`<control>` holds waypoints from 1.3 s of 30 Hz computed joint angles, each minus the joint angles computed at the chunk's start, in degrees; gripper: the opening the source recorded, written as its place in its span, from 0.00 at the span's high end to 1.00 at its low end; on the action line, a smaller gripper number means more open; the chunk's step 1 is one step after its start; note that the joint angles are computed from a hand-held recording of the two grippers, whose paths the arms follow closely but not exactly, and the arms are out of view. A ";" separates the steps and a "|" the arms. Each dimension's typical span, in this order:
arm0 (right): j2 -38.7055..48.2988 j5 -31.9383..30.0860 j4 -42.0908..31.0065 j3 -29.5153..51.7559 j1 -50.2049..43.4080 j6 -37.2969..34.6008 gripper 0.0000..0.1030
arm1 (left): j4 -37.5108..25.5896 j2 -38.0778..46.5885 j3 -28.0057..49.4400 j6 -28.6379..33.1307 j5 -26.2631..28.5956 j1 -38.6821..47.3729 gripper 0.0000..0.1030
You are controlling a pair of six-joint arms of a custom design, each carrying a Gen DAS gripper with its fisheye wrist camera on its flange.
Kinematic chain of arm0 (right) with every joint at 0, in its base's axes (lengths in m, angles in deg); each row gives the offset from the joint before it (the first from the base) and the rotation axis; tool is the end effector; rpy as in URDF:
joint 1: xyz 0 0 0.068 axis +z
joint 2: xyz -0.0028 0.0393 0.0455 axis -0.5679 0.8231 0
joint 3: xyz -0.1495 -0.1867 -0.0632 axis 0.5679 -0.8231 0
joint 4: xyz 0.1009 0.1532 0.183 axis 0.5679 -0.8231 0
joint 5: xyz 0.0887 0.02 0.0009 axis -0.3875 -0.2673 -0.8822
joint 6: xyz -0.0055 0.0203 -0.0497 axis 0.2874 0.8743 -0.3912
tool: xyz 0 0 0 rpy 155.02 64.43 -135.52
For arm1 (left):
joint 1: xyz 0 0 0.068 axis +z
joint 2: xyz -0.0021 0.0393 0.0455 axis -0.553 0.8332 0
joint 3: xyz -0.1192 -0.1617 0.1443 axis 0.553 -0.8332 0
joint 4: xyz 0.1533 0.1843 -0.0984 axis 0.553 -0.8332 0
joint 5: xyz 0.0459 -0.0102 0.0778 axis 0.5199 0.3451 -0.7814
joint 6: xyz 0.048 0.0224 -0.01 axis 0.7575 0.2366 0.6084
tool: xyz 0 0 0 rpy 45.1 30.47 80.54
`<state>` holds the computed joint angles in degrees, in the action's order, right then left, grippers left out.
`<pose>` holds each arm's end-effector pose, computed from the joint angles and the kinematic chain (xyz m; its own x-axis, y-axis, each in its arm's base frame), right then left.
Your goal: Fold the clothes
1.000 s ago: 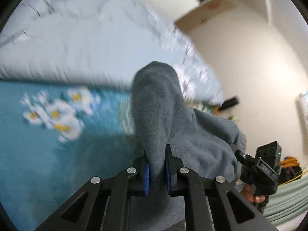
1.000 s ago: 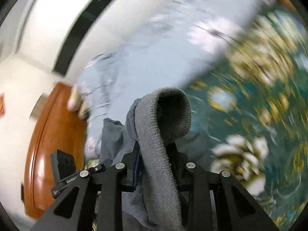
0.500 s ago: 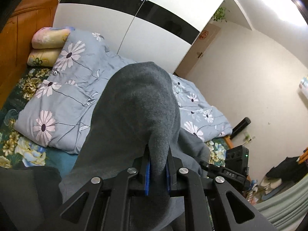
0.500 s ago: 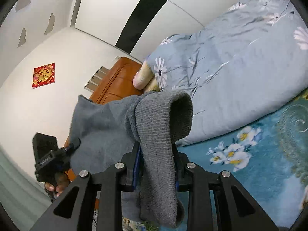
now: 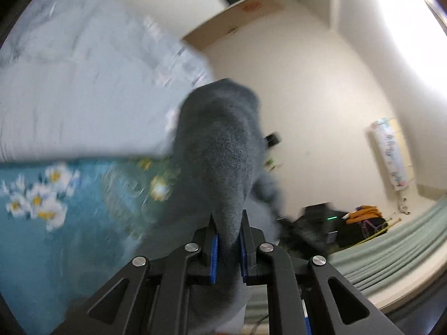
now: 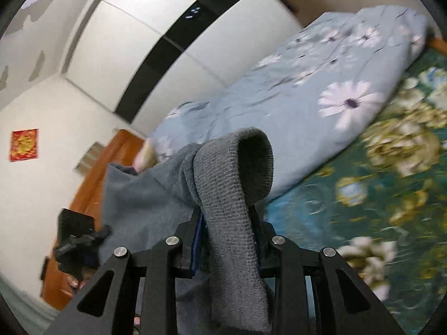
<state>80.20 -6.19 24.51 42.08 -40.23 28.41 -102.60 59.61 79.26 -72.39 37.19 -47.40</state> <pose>0.2422 -0.0008 0.3001 -0.7672 0.3800 -0.5167 -0.1078 0.7177 0.6879 0.3504 -0.1143 0.2661 -0.9395 -0.1208 -0.3206 0.2195 0.5065 -0.8339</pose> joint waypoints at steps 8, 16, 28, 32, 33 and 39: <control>25.95 7.00 16.57 -8.29 9.15 2.41 0.71 | -0.16 30.78 3.79 6.67 -8.75 5.03 0.88; 43.35 3.74 22.66 -1.36 12.60 2.18 0.77 | 8.53 38.83 2.18 5.54 -4.76 9.69 0.87; 54.88 0.99 25.71 0.22 9.03 -3.93 0.33 | 7.60 40.15 1.95 8.32 -4.98 10.01 0.30; 60.88 -5.41 33.87 0.66 8.12 3.13 0.33 | 10.22 39.17 -0.73 6.94 -4.44 9.40 0.32; 61.13 -5.49 35.47 0.37 8.55 4.56 0.33 | 10.93 38.80 -1.12 6.19 -4.94 8.81 0.32; 60.48 -3.89 39.77 -0.78 11.09 12.90 0.74 | 10.70 34.89 -2.58 3.70 -9.61 5.60 0.75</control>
<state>140.68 -10.07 64.28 41.30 -29.13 41.31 -91.90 94.50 76.68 -68.69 27.58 -41.79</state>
